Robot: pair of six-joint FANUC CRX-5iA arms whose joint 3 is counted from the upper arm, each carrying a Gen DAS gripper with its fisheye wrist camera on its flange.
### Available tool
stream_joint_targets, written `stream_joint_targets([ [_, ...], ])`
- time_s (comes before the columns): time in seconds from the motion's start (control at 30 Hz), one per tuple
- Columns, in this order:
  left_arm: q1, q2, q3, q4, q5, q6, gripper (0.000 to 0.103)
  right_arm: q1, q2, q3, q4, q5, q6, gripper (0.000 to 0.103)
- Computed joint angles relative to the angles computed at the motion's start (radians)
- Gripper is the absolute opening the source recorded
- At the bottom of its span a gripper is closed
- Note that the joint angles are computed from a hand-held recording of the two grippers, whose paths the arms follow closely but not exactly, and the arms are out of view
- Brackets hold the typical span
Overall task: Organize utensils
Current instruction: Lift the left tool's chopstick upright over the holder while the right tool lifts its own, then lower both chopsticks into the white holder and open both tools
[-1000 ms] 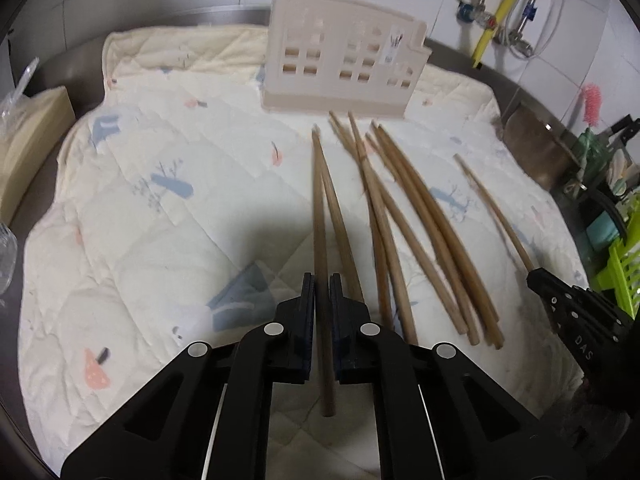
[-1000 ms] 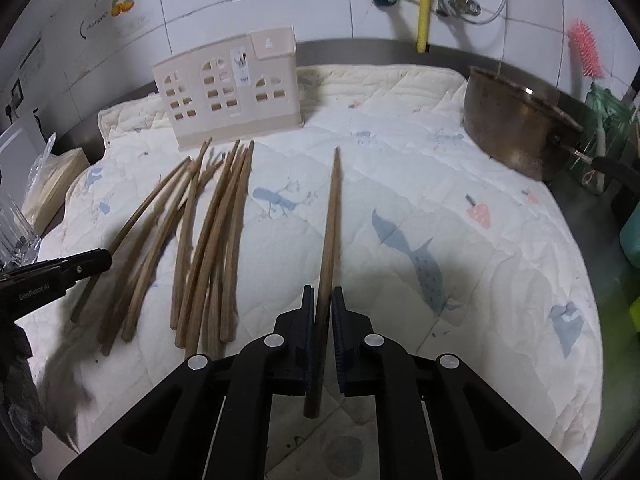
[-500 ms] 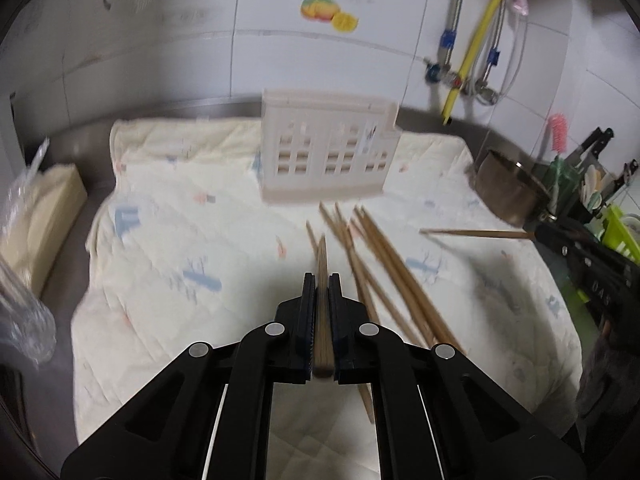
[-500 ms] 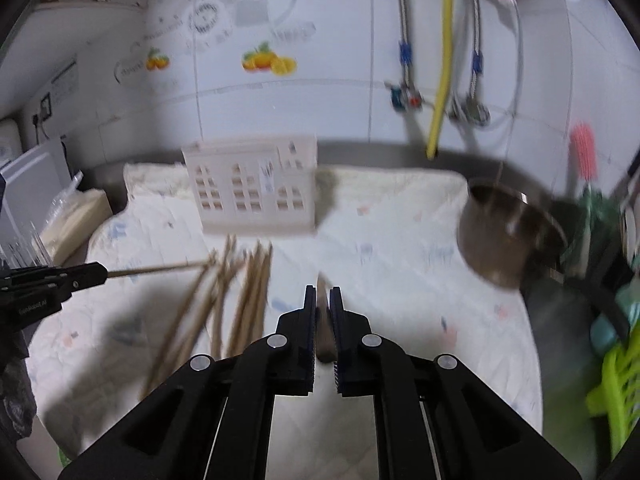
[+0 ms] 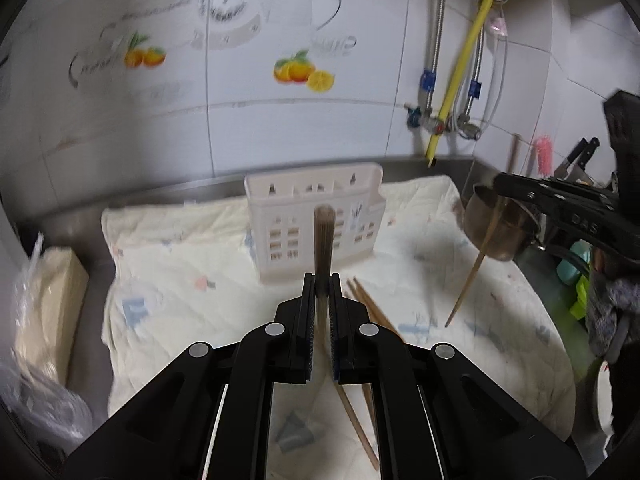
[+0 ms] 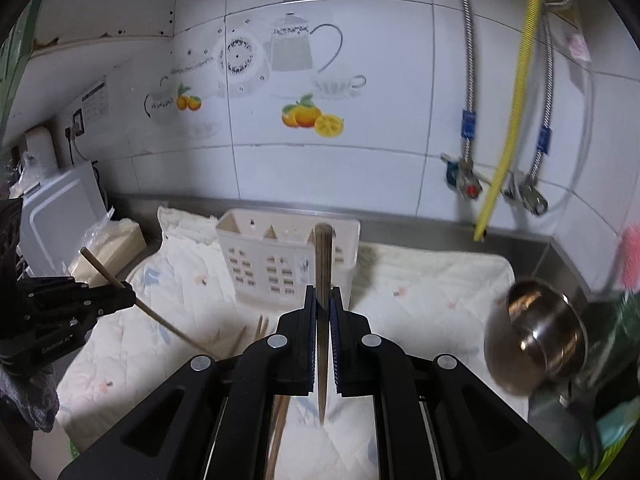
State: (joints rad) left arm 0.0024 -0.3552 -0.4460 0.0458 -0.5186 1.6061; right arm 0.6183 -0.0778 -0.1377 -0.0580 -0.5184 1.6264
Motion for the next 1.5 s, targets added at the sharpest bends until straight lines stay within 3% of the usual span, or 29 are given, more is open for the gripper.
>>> stream_joint_targets([
  [0.23, 0.011, 0.031, 0.096, 0.003, 0.005, -0.039, 0.005, -0.013, 0.103, 0.18, -0.048, -0.066, 0.069, 0.006],
  [0.47, 0.047, 0.074, 0.201, 0.021, 0.031, -0.079, 0.005, -0.01, 0.171, 0.289, -0.038, -0.043, 0.049, 0.006],
  [0.57, 0.04, 0.116, 0.286, -0.081, 0.026, 0.004, 0.005, -0.006, 0.203, 0.335, -0.014, -0.031, 0.021, 0.006],
  [0.63, 0.052, 0.138, 0.305, -0.058, 0.037, -0.008, 0.005, -0.004, 0.227, 0.365, 0.001, -0.021, 0.007, 0.006],
  [0.83, 0.052, 0.204, 0.372, -0.153, 0.046, 0.097, 0.005, 0.003, 0.269, 0.392, 0.066, 0.052, -0.047, 0.006],
  [1.07, 0.075, 0.266, 0.36, -0.115, 0.04, 0.088, 0.005, -0.008, 0.329, 0.418, 0.06, 0.086, -0.074, 0.006],
  [1.23, 0.115, 0.295, 0.312, 0.009, 0.051, -0.009, 0.005, -0.013, 0.371, 0.427, 0.056, 0.058, -0.073, 0.006],
  [1.5, 0.119, 0.307, 0.291, 0.029, 0.041, -0.038, 0.006, -0.013, 0.393, 0.411, 0.08, 0.042, -0.104, 0.007],
])
